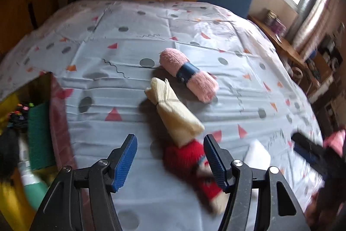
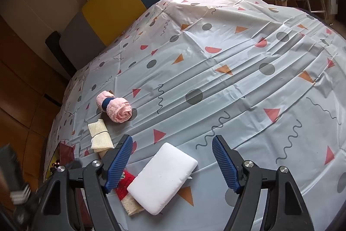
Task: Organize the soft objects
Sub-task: 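Grasp the cream mesh loofah with the left tool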
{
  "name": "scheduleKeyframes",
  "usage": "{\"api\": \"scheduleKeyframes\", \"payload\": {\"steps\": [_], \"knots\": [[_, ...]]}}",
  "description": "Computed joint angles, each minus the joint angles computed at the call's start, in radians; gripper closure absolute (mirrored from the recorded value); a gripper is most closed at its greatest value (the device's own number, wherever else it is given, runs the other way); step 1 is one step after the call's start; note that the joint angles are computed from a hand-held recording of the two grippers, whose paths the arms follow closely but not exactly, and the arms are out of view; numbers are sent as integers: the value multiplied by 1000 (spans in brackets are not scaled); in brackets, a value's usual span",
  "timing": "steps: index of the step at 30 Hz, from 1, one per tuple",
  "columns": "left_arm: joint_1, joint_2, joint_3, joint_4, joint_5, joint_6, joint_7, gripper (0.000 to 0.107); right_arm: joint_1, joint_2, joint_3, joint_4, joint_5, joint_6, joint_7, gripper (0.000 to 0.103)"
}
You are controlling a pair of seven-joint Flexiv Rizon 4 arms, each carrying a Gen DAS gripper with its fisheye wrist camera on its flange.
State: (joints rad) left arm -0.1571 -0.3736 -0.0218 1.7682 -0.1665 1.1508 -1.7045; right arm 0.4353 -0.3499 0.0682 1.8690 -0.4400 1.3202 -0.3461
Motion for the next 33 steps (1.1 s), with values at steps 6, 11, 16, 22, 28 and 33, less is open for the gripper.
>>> {"api": "scheduleKeyframes", "payload": {"steps": [6, 11, 16, 22, 28, 33], "knots": [[38, -94, -36, -77, -102, -18, -23, 42, -11, -11, 20, -14, 35, -8, -32, 26], [45, -158, -40, -141, -139, -82, -55, 45, -8, -17, 19, -24, 43, -24, -48, 26], [-2, -184, 12, -204, -38, -121, -82, 62, -8, -26, 21, -37, 54, -48, -59, 26], [11, -150, -12, -173, -27, -107, -15, 81, -9, -28, 20, -41, 59, -71, -63, 26], [3, -56, -1, -70, 12, 0, 31, 83, -44, -45, 80, -77, 151, -135, -146, 26], [17, 37, -38, 51, -15, 85, 142, 83, -70, -66, 133, -115, 270, -178, -244, 26]]}}
